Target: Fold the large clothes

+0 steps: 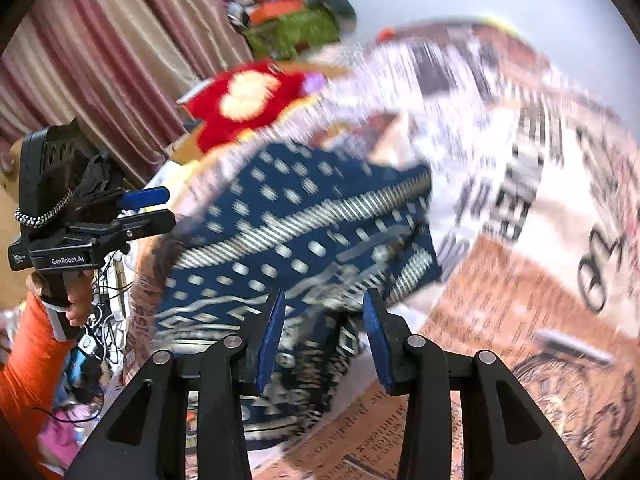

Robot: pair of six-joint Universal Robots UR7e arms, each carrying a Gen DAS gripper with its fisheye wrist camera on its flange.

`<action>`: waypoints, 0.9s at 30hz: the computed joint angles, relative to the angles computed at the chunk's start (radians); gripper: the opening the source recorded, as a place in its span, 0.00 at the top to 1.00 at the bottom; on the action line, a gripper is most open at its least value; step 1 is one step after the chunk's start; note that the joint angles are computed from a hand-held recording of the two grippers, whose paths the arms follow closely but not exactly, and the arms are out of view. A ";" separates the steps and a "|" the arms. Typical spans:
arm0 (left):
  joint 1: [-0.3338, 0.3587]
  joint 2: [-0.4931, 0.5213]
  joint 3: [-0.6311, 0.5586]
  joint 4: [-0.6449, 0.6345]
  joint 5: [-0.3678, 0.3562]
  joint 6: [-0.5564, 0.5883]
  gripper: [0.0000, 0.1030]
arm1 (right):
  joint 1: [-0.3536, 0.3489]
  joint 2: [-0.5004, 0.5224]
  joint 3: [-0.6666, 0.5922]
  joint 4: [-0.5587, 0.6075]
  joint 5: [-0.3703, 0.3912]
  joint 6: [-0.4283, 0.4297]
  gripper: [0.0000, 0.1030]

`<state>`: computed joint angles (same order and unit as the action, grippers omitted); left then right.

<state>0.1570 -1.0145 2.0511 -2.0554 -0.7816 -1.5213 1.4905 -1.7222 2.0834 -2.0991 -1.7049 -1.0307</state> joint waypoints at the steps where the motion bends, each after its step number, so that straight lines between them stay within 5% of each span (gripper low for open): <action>1: -0.007 0.018 -0.019 0.034 -0.004 -0.006 0.32 | 0.008 -0.013 0.011 0.000 0.015 -0.009 0.51; 4: -0.024 0.091 -0.077 0.155 -0.013 -0.010 0.32 | 0.024 -0.054 0.069 -0.024 0.050 -0.043 0.37; 12: -0.015 0.179 -0.045 0.087 -0.094 0.010 0.29 | -0.001 -0.007 0.185 -0.119 -0.090 -0.136 0.36; 19: -0.053 0.217 -0.051 0.134 -0.080 0.015 0.25 | -0.056 -0.007 0.170 -0.092 -0.112 -0.246 0.36; 27: -0.095 0.206 -0.066 0.253 -0.142 -0.044 0.26 | -0.093 -0.081 0.186 -0.116 -0.138 -0.336 0.36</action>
<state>0.0624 -0.8088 1.9855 -1.8027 -0.9238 -1.5655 1.3979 -1.8029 2.2690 -2.2146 -1.8431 -1.3671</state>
